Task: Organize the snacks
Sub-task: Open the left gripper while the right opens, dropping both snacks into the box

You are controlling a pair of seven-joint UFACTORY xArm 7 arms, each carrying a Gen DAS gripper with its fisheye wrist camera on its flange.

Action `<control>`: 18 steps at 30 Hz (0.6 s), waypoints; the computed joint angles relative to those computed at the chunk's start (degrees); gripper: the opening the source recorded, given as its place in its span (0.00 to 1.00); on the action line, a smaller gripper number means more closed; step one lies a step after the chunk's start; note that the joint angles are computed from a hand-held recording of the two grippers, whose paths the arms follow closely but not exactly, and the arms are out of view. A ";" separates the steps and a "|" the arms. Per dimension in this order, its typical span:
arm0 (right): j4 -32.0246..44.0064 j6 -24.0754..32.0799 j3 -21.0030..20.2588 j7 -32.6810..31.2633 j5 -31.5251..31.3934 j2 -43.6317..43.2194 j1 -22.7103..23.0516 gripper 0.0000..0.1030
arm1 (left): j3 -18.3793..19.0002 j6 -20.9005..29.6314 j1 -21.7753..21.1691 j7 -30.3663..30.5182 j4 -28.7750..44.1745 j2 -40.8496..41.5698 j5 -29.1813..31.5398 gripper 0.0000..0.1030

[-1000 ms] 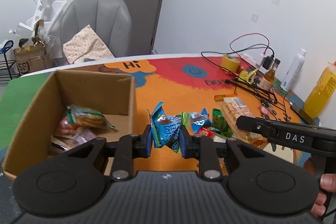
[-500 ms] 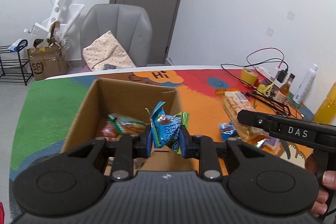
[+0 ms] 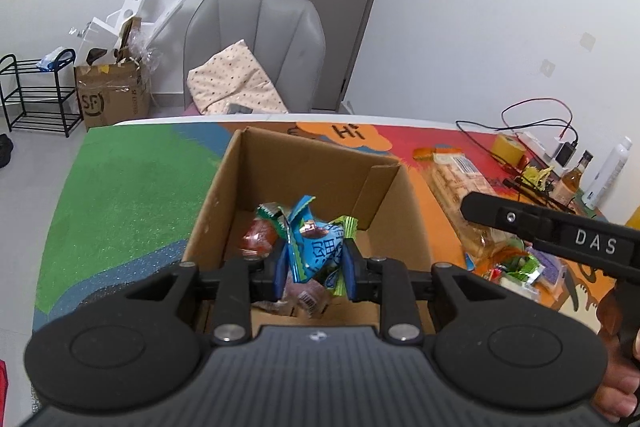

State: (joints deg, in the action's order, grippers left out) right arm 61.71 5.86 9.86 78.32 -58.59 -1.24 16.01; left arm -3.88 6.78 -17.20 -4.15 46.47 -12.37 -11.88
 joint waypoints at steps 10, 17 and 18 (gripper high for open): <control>2.62 -3.91 -3.70 -10.36 15.23 4.62 3.55 0.38 | 1.31 4.76 0.98 1.88 3.82 1.73 -2.17 0.56; -1.51 -0.30 -3.42 -13.92 23.68 0.95 2.15 0.38 | 0.03 8.42 2.40 3.63 9.18 4.58 -1.92 0.76; -2.30 0.40 -3.09 -13.31 23.82 0.04 1.56 0.38 | -0.32 9.19 2.58 3.44 9.96 4.96 -1.50 0.78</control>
